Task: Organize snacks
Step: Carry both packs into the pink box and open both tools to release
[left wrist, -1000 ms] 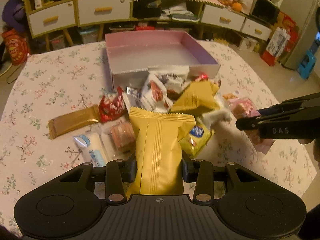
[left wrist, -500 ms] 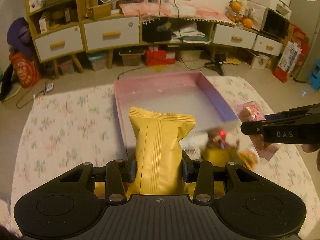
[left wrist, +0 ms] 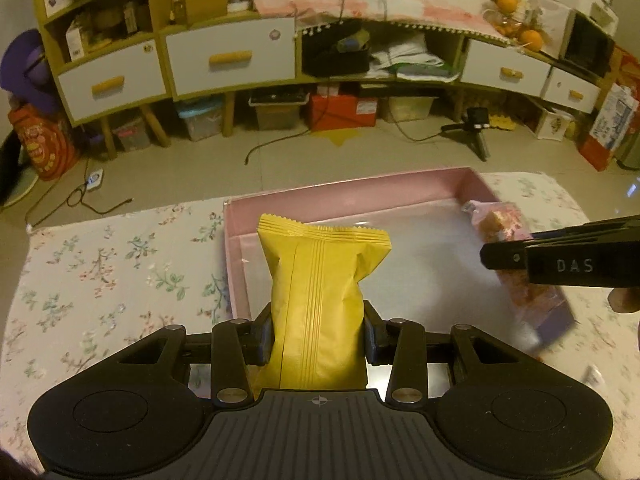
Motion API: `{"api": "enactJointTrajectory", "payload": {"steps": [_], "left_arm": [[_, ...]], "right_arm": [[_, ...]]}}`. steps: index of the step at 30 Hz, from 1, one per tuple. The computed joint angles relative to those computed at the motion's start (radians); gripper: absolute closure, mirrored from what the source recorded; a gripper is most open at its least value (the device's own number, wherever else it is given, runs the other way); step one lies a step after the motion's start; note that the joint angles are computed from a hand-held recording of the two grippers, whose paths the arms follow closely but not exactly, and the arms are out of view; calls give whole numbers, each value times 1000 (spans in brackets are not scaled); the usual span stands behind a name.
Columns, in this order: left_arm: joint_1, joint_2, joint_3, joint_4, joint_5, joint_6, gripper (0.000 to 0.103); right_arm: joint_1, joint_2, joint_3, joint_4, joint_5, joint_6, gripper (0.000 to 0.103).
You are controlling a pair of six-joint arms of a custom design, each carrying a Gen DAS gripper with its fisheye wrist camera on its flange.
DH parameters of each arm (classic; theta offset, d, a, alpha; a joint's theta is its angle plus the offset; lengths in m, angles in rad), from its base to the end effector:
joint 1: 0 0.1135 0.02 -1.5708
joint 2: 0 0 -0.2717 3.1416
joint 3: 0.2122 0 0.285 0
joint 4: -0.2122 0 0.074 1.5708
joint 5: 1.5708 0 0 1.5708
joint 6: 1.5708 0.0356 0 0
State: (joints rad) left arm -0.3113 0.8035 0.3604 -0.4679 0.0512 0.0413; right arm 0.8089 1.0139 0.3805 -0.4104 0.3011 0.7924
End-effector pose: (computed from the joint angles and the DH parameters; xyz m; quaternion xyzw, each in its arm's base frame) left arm 0.1670 -0.0556 0.1573 0.1740 0.9296 -0.0676 0.3176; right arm 0.1393 0.1308 0.1343 0.0312 0.9549 0.0840 0.2832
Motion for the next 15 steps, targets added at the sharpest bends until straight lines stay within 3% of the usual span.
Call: {"api": "enactJointTrajectory", "payload": {"steps": [6, 15], "left_arm": [[3, 173, -9, 186, 1, 34, 64], [-48, 289, 6, 300, -47, 43, 64]], "right_arm": [[-47, 128, 13, 122, -24, -45, 74], [-43, 213, 43, 144, -5, -41, 73]]}}
